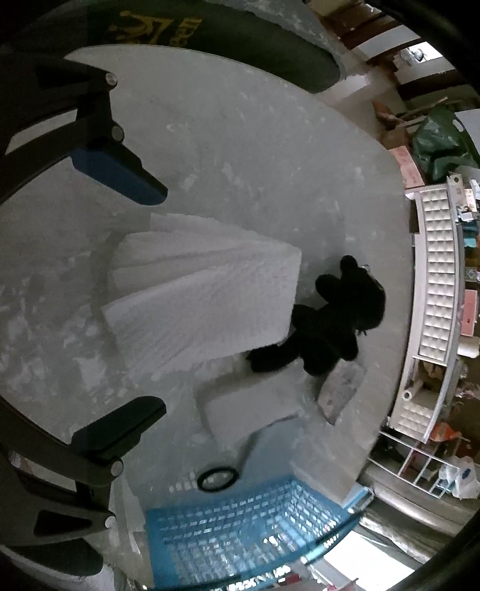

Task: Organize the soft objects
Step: 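Lift the white towel with the right gripper and carry it over the blue basket, then release the towel into the basket with the right gripper while the left gripper grasps the white bubble cloth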

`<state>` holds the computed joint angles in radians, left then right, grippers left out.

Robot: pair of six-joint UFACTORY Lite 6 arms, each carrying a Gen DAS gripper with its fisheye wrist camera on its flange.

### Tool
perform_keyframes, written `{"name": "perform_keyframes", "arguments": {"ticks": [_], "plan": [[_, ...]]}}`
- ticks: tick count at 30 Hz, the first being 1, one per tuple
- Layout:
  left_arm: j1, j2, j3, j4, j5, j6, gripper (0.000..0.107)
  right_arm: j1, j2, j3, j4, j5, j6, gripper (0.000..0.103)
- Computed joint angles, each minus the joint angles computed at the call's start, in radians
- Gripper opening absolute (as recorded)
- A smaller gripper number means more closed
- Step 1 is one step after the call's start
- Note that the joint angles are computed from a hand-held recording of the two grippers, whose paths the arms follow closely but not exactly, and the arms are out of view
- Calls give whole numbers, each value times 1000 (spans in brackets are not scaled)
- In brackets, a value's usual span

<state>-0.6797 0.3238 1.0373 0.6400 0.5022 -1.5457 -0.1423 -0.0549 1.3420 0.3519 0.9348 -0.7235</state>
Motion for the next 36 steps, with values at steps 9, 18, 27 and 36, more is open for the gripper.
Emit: {"name": "perform_keyframes", "arguments": {"ticks": [9, 18, 27, 36], "plan": [[45, 183, 147, -32, 9, 78, 103, -15, 32, -11, -10, 54, -26, 23], [33, 159, 154, 62, 59, -7, 103, -66, 63, -22, 25, 75, -80, 24], [65, 255, 236, -68, 47, 182, 103, -78, 94, -20, 43, 77, -106, 24], [104, 295, 225, -105, 2, 191, 103, -90, 119, -12, 40, 83, -123, 24]]}}
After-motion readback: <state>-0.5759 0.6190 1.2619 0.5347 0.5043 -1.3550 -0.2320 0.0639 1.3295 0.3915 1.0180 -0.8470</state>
